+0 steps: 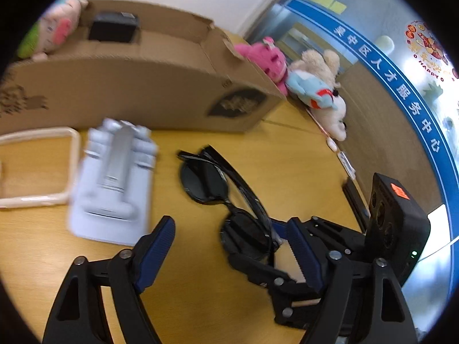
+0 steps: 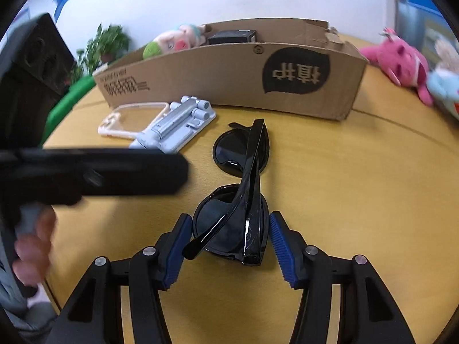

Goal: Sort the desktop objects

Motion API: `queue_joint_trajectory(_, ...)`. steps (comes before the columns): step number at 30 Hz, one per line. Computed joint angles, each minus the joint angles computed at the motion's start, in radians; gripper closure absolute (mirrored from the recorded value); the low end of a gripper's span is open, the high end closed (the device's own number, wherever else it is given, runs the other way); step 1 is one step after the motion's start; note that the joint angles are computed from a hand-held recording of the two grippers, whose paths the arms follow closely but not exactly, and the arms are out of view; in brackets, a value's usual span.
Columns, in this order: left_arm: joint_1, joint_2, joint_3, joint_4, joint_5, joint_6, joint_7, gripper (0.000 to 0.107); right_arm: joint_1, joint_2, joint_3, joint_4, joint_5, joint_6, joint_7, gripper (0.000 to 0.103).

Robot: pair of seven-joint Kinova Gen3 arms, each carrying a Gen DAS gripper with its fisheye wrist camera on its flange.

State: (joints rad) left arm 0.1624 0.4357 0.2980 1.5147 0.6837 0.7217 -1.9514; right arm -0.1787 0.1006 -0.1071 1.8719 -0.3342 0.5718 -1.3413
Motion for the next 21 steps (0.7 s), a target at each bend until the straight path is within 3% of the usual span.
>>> queue_joint_trajectory(3,0.024,0.046,0.002,-0.049,-0.02,0.048,0.026,0.035,0.026,-0.011,-0.006,0.023,-0.1,-0.009,0.055,0.049)
queue_joint_trajectory(5,0.037,0.081,0.006,-0.084,-0.048,0.088,0.06,0.055,0.03,-0.021,-0.007,0.037,-0.134,-0.014,0.07,0.049)
queue_joint_trajectory(7,0.06,0.074,-0.01,-0.084,-0.07,0.079,0.063,0.058,0.035,-0.022,-0.005,0.045,-0.176,-0.024,0.086,0.049)
queue_joint_trajectory(21,0.06,0.045,0.0,-0.057,-0.094,0.048,0.051,0.059,0.021,-0.041,0.003,0.073,-0.234,-0.061,0.1,0.049)
